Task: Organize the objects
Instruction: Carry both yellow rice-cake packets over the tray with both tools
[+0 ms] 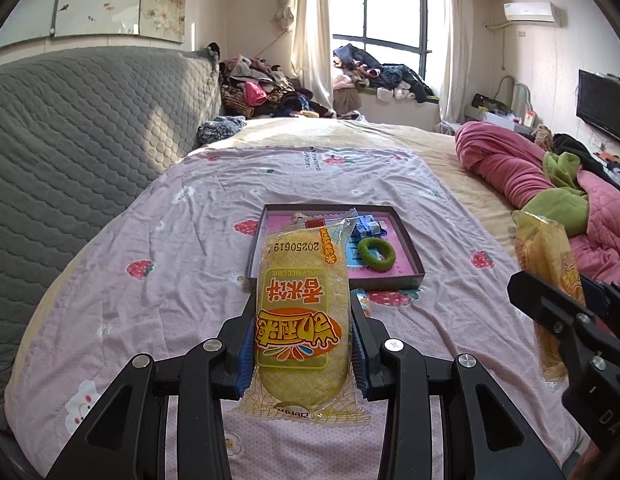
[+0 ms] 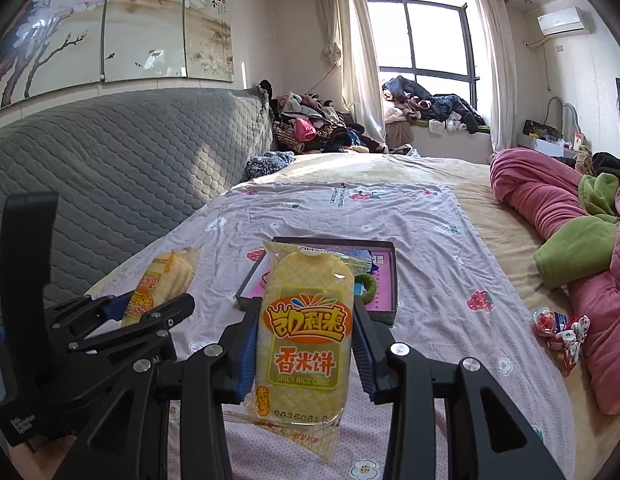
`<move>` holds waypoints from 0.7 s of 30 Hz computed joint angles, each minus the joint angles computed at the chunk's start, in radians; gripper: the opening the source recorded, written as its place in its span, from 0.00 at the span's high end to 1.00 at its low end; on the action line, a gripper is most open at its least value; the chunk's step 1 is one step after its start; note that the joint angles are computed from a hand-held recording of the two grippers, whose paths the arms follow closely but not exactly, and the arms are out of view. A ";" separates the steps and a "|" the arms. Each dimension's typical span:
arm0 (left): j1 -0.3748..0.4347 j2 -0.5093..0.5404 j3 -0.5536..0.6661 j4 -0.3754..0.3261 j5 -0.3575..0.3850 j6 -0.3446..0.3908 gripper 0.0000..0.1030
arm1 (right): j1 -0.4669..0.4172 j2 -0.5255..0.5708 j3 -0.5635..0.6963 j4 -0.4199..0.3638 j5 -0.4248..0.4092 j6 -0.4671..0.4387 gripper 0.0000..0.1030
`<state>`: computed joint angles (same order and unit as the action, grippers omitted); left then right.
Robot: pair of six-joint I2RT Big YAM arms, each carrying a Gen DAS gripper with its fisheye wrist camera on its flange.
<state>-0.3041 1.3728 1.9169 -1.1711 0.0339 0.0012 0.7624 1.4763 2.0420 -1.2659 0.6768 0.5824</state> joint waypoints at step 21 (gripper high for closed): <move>-0.025 0.099 0.115 -0.008 -0.024 0.015 0.61 | -0.068 0.030 0.028 0.044 -0.037 -0.068 0.60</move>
